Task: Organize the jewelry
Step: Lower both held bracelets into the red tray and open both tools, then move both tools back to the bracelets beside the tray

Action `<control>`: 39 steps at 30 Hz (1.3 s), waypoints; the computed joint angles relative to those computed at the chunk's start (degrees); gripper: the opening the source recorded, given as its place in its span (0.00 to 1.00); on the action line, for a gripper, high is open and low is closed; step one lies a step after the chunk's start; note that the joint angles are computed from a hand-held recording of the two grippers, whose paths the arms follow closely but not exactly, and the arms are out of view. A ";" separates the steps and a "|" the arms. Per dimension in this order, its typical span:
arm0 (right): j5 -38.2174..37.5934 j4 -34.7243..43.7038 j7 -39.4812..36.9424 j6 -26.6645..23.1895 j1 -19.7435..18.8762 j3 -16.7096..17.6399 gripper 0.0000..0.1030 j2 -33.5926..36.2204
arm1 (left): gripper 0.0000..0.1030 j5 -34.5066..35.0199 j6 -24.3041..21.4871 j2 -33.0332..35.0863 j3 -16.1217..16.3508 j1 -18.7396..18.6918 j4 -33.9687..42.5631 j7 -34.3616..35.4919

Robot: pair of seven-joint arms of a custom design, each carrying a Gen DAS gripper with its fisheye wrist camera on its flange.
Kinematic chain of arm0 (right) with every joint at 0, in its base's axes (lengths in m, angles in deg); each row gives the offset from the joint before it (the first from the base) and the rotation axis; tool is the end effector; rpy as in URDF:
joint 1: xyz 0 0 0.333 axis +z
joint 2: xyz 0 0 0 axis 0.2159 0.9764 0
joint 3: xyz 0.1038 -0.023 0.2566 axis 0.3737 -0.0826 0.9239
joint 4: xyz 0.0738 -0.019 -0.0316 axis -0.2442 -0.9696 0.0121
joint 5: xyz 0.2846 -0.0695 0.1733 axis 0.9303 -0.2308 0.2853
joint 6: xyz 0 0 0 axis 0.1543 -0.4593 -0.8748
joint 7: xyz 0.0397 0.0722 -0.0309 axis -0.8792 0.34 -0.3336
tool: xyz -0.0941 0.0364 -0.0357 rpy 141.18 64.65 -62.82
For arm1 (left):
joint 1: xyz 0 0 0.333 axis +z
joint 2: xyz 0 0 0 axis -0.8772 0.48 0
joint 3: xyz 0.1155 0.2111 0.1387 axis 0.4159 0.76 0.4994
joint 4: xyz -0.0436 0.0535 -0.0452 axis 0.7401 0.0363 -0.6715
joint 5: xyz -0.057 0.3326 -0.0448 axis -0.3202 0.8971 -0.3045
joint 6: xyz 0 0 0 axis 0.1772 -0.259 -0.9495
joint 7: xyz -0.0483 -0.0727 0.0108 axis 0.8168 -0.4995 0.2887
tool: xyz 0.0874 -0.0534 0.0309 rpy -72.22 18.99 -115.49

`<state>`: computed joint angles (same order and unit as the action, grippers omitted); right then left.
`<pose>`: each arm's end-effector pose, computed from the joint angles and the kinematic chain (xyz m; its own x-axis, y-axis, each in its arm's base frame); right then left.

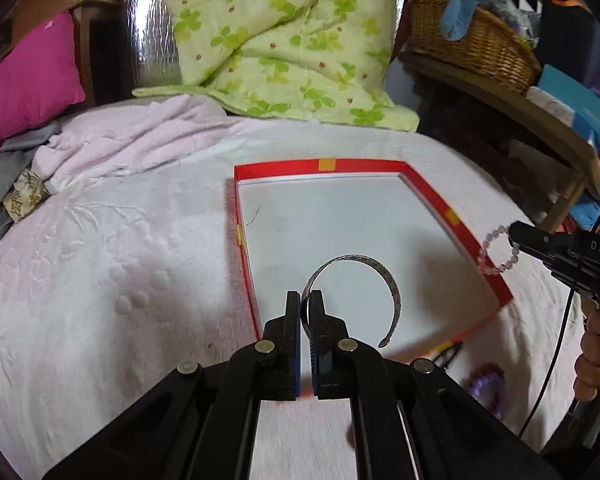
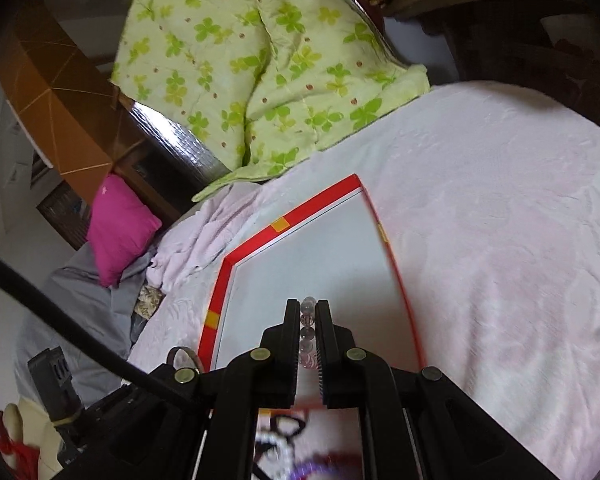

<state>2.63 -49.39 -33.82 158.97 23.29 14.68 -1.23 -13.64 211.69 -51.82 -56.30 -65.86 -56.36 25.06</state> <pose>0.5948 0.1820 0.4125 0.1879 -0.7942 -0.5779 -0.7582 0.2567 -0.5994 0.5416 -0.1297 0.4176 -0.0078 -0.9935 0.1138 -0.7246 -0.0728 -0.6854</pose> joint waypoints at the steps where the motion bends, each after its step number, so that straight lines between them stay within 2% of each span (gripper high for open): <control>1: -4.40 3.00 4.27 -0.56 1.58 -1.38 0.08 2.47 | 0.04 -0.65 -0.98 1.20 -0.38 0.18 1.34 0.89; 6: -18.75 15.36 17.61 -2.47 5.18 -4.16 0.08 12.36 | 0.04 -1.77 -4.79 6.15 -0.79 -0.09 7.23 4.08; 10: -29.15 25.20 27.05 -7.09 7.45 -6.76 0.08 19.74 | 0.04 -3.28 -6.47 8.64 -1.14 -0.01 10.65 6.78; 12: -32.44 28.00 29.76 -8.17 7.62 -7.04 0.09 21.84 | 0.05 -2.82 -7.51 9.86 -0.53 -0.71 12.47 7.12; 14: -35.99 29.70 33.27 -8.21 8.44 -8.25 0.11 23.24 | 0.06 -0.14 -8.90 10.60 1.42 -2.60 13.97 5.25; 16: -38.61 30.34 36.58 -8.73 8.56 -9.04 0.22 23.68 | 0.06 1.65 -9.30 10.62 1.97 -3.13 14.26 4.59; 18: -39.88 28.29 38.32 -6.96 8.11 -8.72 0.57 22.50 | 0.09 3.25 -8.58 10.00 2.52 -3.41 13.54 3.45; 19: -39.97 26.19 38.91 -4.88 7.70 -8.27 0.64 21.34 | 0.15 4.03 -8.12 9.56 2.88 -3.55 13.02 2.41; 22: -39.09 21.06 35.96 0.01 4.68 -3.90 0.64 18.15 | 0.16 5.97 -6.77 7.71 3.56 -3.45 10.81 -0.62; 26: -36.16 14.67 31.05 2.63 1.14 0.61 0.64 13.47 | 0.17 11.23 -6.04 4.37 4.86 -3.82 7.17 -6.57; 28: -34.78 11.28 29.27 3.04 0.27 1.37 0.63 10.76 | 0.20 14.05 -6.28 2.35 4.94 -3.60 4.90 -9.44; 31: -31.78 6.44 25.76 3.32 -1.26 2.73 0.59 7.04 | 0.40 18.94 -6.73 -0.96 4.50 -2.72 1.28 -14.57; 32: -30.38 4.63 24.28 3.46 -1.86 3.24 0.57 5.62 | 0.43 19.49 -6.52 -2.00 3.96 -2.03 0.08 -15.45; 36: -23.92 -1.36 18.32 3.87 -3.44 4.35 0.50 0.77 | 0.43 22.76 -4.75 -5.84 2.15 0.30 -4.08 -18.86; 39: -15.23 -6.95 11.38 3.98 -5.40 6.08 0.50 -3.93 | 0.43 23.27 -3.19 -8.27 0.86 1.88 -7.16 -19.93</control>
